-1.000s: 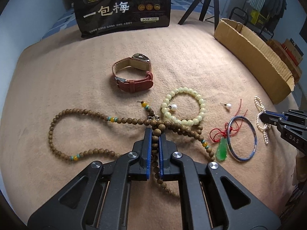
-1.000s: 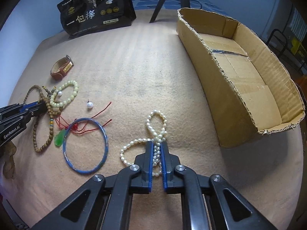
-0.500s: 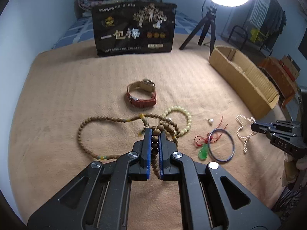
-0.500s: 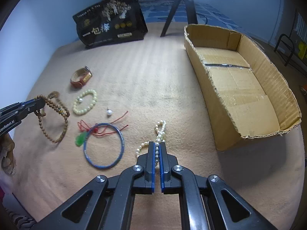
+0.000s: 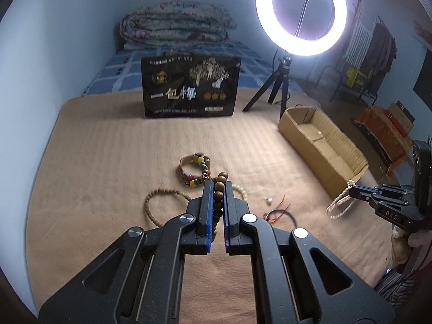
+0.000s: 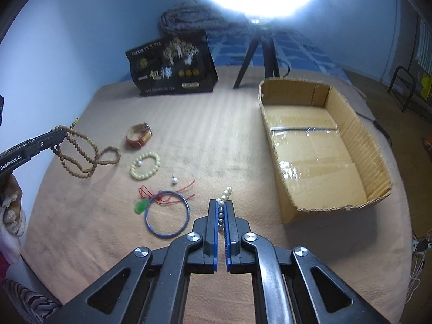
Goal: Organize jewelry
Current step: 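Lift both held strands and carry them over the cardboard box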
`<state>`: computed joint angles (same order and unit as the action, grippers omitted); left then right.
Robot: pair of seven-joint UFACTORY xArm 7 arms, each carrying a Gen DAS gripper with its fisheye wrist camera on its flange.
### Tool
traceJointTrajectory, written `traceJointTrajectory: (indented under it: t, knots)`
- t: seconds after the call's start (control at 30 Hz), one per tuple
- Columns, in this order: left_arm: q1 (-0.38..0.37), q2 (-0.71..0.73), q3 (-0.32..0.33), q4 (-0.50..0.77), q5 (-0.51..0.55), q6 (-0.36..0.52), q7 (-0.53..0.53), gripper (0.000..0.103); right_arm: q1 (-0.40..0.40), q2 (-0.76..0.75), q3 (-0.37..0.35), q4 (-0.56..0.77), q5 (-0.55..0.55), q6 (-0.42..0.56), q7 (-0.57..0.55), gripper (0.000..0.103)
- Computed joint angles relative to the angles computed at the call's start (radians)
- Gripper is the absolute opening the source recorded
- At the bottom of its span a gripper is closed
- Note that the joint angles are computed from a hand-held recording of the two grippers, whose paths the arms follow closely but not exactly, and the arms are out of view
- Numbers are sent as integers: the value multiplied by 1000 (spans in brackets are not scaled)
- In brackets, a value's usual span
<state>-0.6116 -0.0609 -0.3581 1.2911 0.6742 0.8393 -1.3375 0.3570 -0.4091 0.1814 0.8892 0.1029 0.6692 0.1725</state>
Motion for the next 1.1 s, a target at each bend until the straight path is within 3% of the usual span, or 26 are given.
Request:
traceJointTrajectory:
  t: [0.33,0.63,0.87,1.1]
  knots:
    - [-43,58,-8,153,55,53,12,4,-17,-78,-33,17,7,14,-48,1]
    - [-161,217,52,410,121,84,67,4,-68,-124,-73,35,11,15,-91,1]
    - [-266,402,127,691,128,103,167,4,-106,-123,-95,55,11,11,-122,1]
    - [-344,618,202,1030,63,143,304,4,-125,-97,-112,68,24,-2,-152,1]
